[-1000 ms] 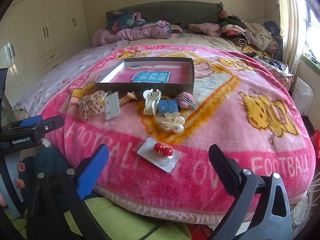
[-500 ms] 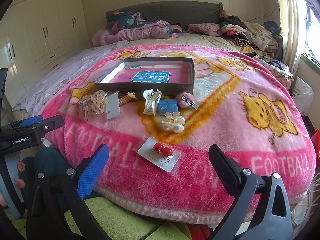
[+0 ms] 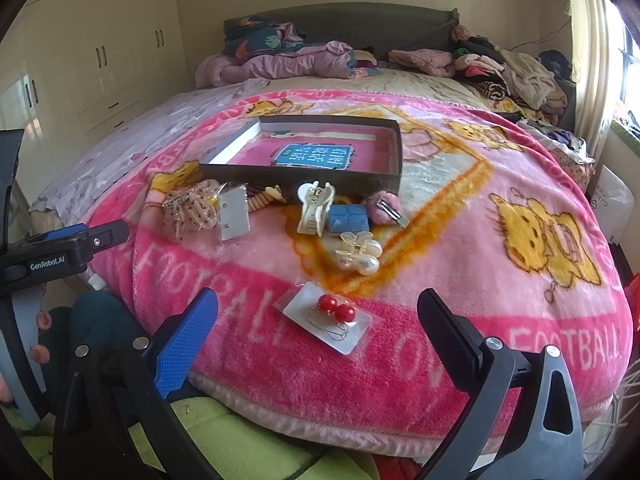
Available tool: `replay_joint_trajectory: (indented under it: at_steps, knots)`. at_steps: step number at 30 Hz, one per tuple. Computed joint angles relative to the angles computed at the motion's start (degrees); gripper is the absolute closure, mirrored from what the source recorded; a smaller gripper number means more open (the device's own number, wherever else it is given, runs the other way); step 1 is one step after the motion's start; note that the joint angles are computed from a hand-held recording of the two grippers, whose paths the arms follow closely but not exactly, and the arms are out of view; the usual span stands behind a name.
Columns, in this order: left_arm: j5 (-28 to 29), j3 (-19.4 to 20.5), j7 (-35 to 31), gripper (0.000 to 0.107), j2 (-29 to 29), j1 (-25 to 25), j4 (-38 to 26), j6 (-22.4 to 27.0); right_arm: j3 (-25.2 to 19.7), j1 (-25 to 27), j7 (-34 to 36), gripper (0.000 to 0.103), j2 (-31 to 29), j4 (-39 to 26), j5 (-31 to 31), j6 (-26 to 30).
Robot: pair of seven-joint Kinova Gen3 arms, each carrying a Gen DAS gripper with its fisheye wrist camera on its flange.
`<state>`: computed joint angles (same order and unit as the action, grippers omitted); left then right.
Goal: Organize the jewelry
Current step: 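Reach the left tool to the polka-dot bow clip while the right tool reaches the pink fluffy clip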
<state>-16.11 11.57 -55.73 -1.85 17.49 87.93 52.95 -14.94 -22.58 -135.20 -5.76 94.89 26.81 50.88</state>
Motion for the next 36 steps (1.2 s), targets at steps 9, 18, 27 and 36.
replay_joint_trajectory:
  at_steps: [9, 18, 27, 36]
  knots:
    - [2.1, -1.7, -1.4, 0.015, 0.4, -2.1, -0.8, -0.2, 2.7, 0.7, 6.5, 0.006, 2.5, -2.7, -3.8, -2.6]
    - [7.0, -3.4, -7.1, 0.015, 3.2, -3.8, -4.0, -0.1, 6.3, 2.4, 12.2, 0.006, 6.4, -7.0, -7.6, -4.3]
    - [12.2, -4.7, -13.5, 0.015, 8.6, -4.6, -8.6, 0.6, 9.5, 5.0, 15.0, 0.006, 9.4, -9.3, -10.3, -4.8]
    - [16.4, -5.7, -15.2, 0.015, 14.1, -4.8, -13.1, 2.5, 11.9, 9.2, 22.4, 0.008, 13.0, -11.2, -17.8, -4.5]
